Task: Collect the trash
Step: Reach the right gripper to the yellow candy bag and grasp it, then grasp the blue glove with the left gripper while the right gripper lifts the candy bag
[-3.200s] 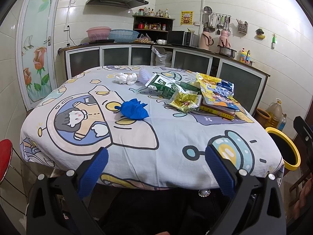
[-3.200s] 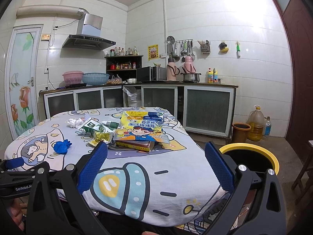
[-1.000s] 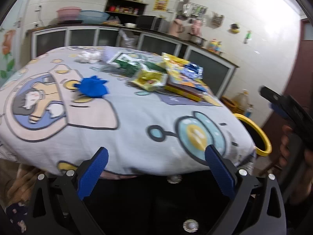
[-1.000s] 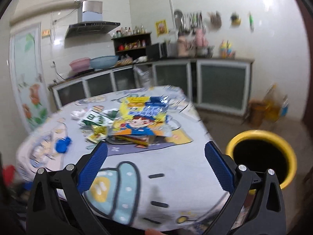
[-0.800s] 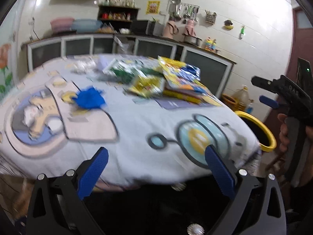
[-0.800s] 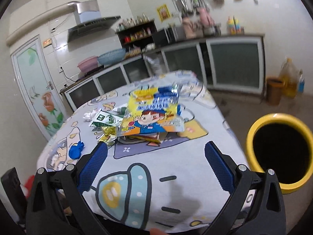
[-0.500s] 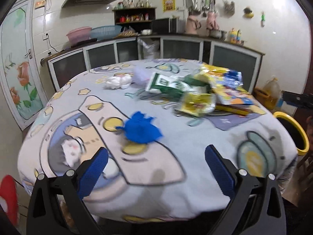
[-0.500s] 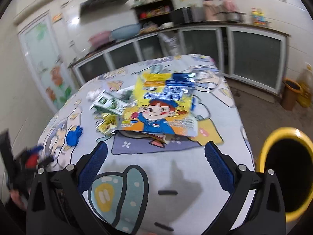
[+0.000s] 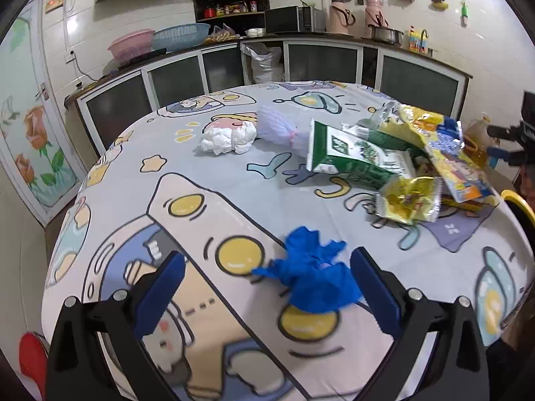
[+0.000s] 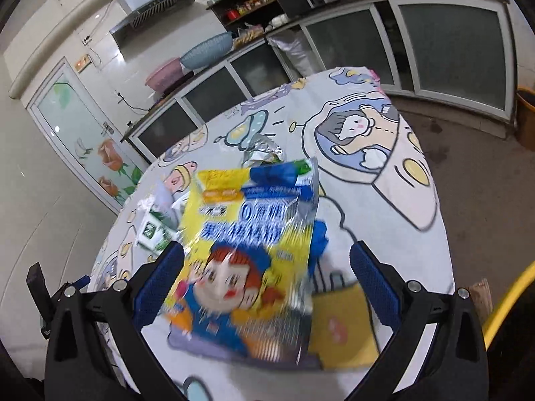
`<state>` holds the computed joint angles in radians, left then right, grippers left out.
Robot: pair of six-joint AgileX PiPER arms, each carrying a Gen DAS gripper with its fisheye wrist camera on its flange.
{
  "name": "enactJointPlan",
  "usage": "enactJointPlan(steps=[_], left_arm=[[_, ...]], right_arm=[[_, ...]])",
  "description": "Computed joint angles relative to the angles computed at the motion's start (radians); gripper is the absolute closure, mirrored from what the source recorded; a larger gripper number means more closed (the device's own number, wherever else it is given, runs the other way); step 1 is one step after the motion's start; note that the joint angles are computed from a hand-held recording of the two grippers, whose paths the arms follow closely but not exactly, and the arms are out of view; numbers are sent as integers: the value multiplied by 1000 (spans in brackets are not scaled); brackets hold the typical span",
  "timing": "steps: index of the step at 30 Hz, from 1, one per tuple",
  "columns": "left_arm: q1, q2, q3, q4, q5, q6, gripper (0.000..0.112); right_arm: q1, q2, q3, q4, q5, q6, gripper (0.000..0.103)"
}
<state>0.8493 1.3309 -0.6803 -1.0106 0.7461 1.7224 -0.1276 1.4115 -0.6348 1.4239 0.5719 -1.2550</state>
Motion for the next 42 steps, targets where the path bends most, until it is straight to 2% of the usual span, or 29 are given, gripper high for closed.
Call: enactJointPlan(steps=[2,6,10,14,20,22,23,24,25,26,27,29,31,32,34,38,42], left_arm=[[-25,51,-41,32,4,-40,17],[-67,137,-104,90,47,-111,17],[-156,187,-111,113,-43,-148,17],[-198,237,-146,132,-26,-178,17],[-260,306,-168,180,-40,-224,17],[-280,300,-147,169,-80,-200,17],[-287,300,-147,167,-85,-200,21],[-289,300,-148,159,-83,-194,32],[-291,298,-151,159,-76,-199,39],[-296,298,-156,163,-73,-211,58],[-301,297,-158,170,-78,-225,85],[-303,303,-181,205,-65,-296,104],[-280,301,-206,215,10,-327,107],[-267,289,-200,209,22,-313,108],[-238,254,-189,187,56,-284,108],[-156,198,-197,145,180,-256,108],[-101,153,-199,125,247,-242,108]], right_arm=[[15,60,-58,-27,-4,28,8],[63,149,-149,-81,-64,87,8],[55,231,-212,-66,-58,91,8],[67,286,-259,-112,-51,118,8],[91,300,-280,-147,-57,146,24],[101,302,-283,-172,-64,160,37],[112,304,-287,-194,-81,178,48],[124,304,-289,-217,-102,195,55],[124,307,-289,-214,-97,189,58],[117,310,-290,-197,-80,173,66],[113,309,-287,-183,-73,164,74],[88,286,-266,-119,-42,119,85],[71,254,-248,-92,-13,93,92],[61,228,-234,-82,3,82,94],[55,181,-214,-92,18,87,95],[38,77,-169,-85,54,87,98],[42,-15,-139,-107,37,121,98]])
